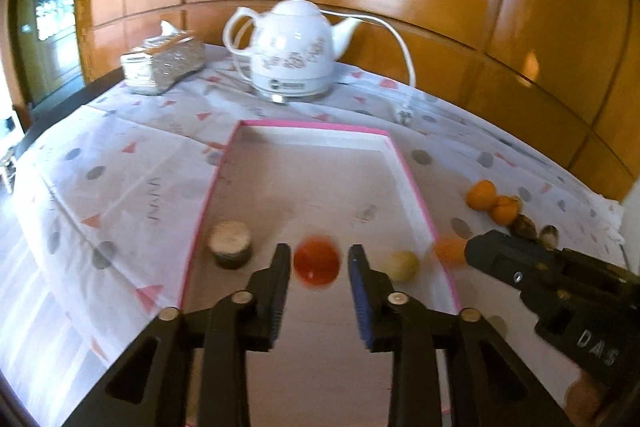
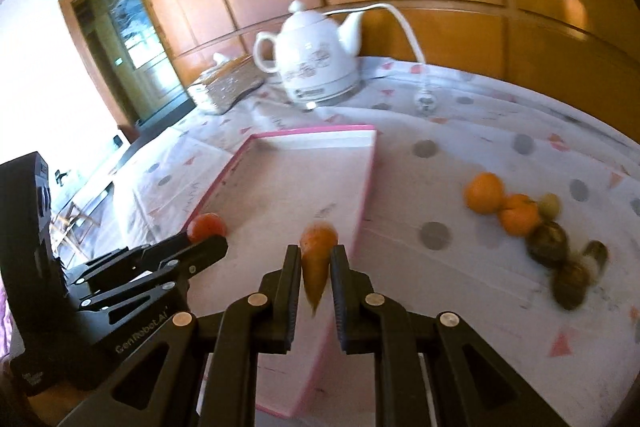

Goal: Organize fruits
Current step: 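Lower the tomato and carrot into the pink tray and open both grippers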

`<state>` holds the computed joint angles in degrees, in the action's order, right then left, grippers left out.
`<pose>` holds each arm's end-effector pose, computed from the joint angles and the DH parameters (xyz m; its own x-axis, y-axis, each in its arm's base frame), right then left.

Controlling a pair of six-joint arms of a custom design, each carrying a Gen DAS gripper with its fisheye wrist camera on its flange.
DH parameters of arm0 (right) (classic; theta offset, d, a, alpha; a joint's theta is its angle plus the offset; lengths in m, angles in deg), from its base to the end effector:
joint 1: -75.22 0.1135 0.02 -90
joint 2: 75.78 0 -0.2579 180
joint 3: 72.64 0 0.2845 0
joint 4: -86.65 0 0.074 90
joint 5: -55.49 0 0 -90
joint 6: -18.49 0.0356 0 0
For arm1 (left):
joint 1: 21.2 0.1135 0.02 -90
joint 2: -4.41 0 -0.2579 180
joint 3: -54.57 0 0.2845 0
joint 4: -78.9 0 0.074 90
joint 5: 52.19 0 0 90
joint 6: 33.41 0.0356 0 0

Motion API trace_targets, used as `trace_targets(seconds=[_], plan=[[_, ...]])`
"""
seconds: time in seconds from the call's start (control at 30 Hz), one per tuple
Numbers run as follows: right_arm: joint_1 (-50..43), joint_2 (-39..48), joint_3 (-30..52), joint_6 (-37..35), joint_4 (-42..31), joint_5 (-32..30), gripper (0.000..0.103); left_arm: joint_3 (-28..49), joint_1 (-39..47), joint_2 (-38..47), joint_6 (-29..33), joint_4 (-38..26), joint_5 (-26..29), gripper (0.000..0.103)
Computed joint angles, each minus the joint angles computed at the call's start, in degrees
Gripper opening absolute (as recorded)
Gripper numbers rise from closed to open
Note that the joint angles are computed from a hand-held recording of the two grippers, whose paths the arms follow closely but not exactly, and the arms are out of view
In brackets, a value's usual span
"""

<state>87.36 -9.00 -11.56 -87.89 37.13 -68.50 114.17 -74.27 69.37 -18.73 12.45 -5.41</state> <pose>0.2505 0.0742 0.2372 -0.6333 -0.3754 -0.6768 -0.6928 0.6646 0.2797 0.1549 -0.1654 0.2256 -0.5839 -0.3964 -0.7085 -0.4371 0.8889 -0.1371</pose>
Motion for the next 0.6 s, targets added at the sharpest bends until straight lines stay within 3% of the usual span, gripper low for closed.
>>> trace_targets(seconds=[0.07,0.17,0.23,0.3,0.37,0.6], plan=[[1.11,0.04,-0.57,0.60,0.57,-0.26,0.032,-0.03,-0.65,-0.40,-2.61,-2.29,-1.42,0.050],[1.73,-1.43,-2.08,1.56,1.46,1.11,0.046,-0.19,-1.17,-0.67,-4.51,-3.87,-2.64,0.058],[1.27,-3.06,-3.51,1.89,2.55,1.96,0.063,-0.42,-1.23,-0.93,-5.05,-3.71,-2.69,0.060],[-0.32,-5.79,-5.54,2.51,4.48,2.24,0.065,-0.36,-1.49,-0.64,-5.81,-3.99,-2.88,0.067],[-2.42,-7.38,-6.60,3.27,5.66,3.21,0.065,-0.16,-2.03,-0.26,-6.61,-4.32,-3.52,0.079],[-13.49,-2.49,-5.01,0.30,2.77,-0.29,0.065,1.62,-4.09,1.89,-4.78,-3.02,-4.85,0.084]])
